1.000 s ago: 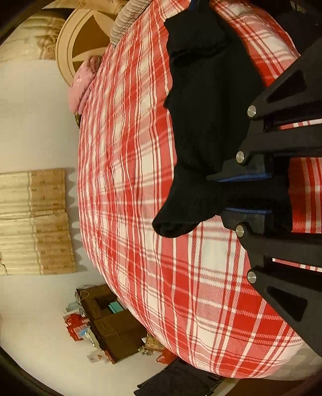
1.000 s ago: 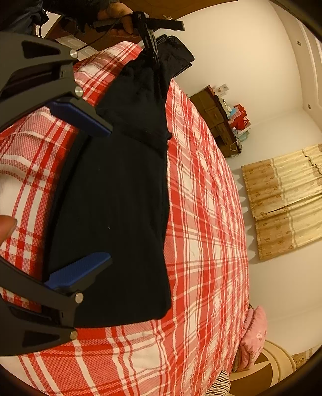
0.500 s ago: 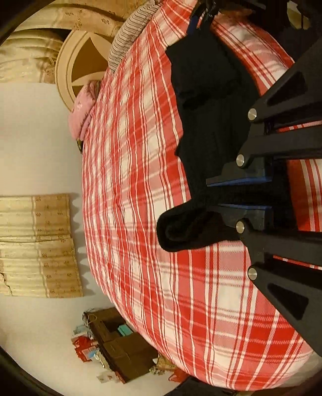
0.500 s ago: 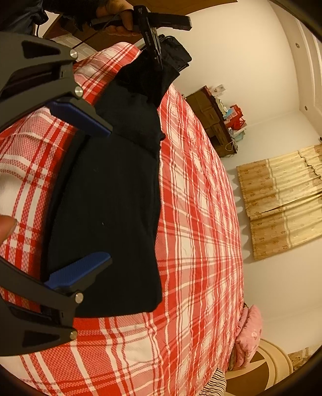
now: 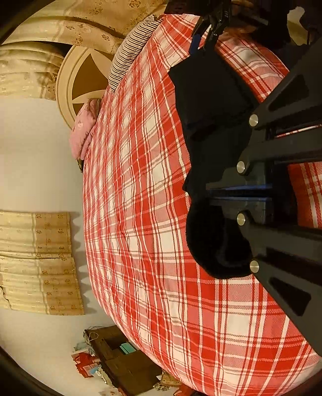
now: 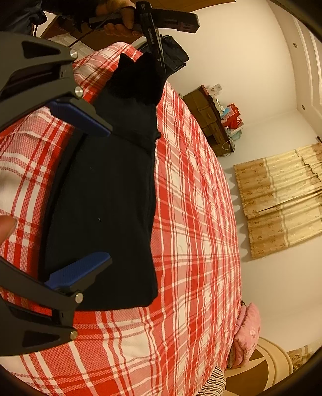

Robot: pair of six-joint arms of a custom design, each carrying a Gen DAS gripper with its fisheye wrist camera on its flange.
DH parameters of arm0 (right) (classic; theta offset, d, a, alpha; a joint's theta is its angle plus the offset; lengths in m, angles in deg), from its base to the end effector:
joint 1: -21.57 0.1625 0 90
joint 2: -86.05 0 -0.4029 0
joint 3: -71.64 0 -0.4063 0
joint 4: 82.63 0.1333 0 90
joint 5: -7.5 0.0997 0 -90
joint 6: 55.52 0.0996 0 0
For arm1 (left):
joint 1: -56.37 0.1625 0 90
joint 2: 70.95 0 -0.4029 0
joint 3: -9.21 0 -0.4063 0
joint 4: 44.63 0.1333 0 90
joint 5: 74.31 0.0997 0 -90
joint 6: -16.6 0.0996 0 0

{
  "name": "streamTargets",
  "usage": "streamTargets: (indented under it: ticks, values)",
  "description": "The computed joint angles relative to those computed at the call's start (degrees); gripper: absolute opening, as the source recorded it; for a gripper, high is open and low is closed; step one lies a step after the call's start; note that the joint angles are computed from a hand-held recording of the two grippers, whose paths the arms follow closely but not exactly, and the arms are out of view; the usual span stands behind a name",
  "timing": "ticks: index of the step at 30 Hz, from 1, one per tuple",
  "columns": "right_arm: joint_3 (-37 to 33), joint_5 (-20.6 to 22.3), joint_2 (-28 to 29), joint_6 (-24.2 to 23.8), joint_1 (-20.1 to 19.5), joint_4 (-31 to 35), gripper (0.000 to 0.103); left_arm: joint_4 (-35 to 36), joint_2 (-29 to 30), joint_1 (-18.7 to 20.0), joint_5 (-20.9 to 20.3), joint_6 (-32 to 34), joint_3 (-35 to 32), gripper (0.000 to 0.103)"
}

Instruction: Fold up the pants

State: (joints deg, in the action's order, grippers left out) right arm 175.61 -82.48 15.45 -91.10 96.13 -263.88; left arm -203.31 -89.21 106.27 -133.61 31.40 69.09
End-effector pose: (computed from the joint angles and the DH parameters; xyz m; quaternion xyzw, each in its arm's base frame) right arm -0.0340 -0.6240 0.3505 0.1531 -0.8616 0.4368 0.2083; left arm -0.3835 -0.7413 -0.0120 0.3772 0.8606 -0.2765 0.2017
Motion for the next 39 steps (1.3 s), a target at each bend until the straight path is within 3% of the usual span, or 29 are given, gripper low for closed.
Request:
streamTargets:
  ticks: [5, 8, 17, 23, 28, 30, 32, 39]
  values:
    - [-0.13, 0.25, -0.03, -0.09, -0.09, 0.19, 0.097, 0.07, -0.19, 0.18, 1.37, 0.91, -0.07, 0.003]
    - [0.05, -0.03, -0.11, -0.47, 0.01, 0.24, 0.097, -0.57, -0.07, 0.7, 4.92, 2.89, 0.16, 0.003]
    - [0.08, -0.32, 0.36, -0.08, 0.12, 0.36, 0.097, -0.76, -2.62, 5.46, 11.17, 0.08, -0.23, 0.004]
    - [0.51, -1.26, 0.86, -1.09, 0.66, -0.25, 0.097, 7.3, -5.52, 8.47, 4.76, -6.24, 1.0, 0.006]
    - [0.22, -1.41, 1.23, -0.67, 0.68, 0.35, 0.097, 8.88, -4.51, 8.98, 9.27, -6.7, 0.94, 0.024]
    - [0.22, -1.5, 1.26, -0.71, 0.68, 0.39, 0.097, 6.46, -4.31, 9.12, 10.88, -6.12, 1.27, 0.052]
    - [0.48, -1.46, 1.16, -0.88, 0.75, -0.02, 0.097, 4.69, -3.88, 9.01, 13.41, -5.86, 1.16, 0.065]
    - [0.56, -1.33, 1.08, -0.78, 0.69, -0.04, 0.097, 4.09, -5.12, 10.25, 4.92, -5.58, 2.78, 0.064]
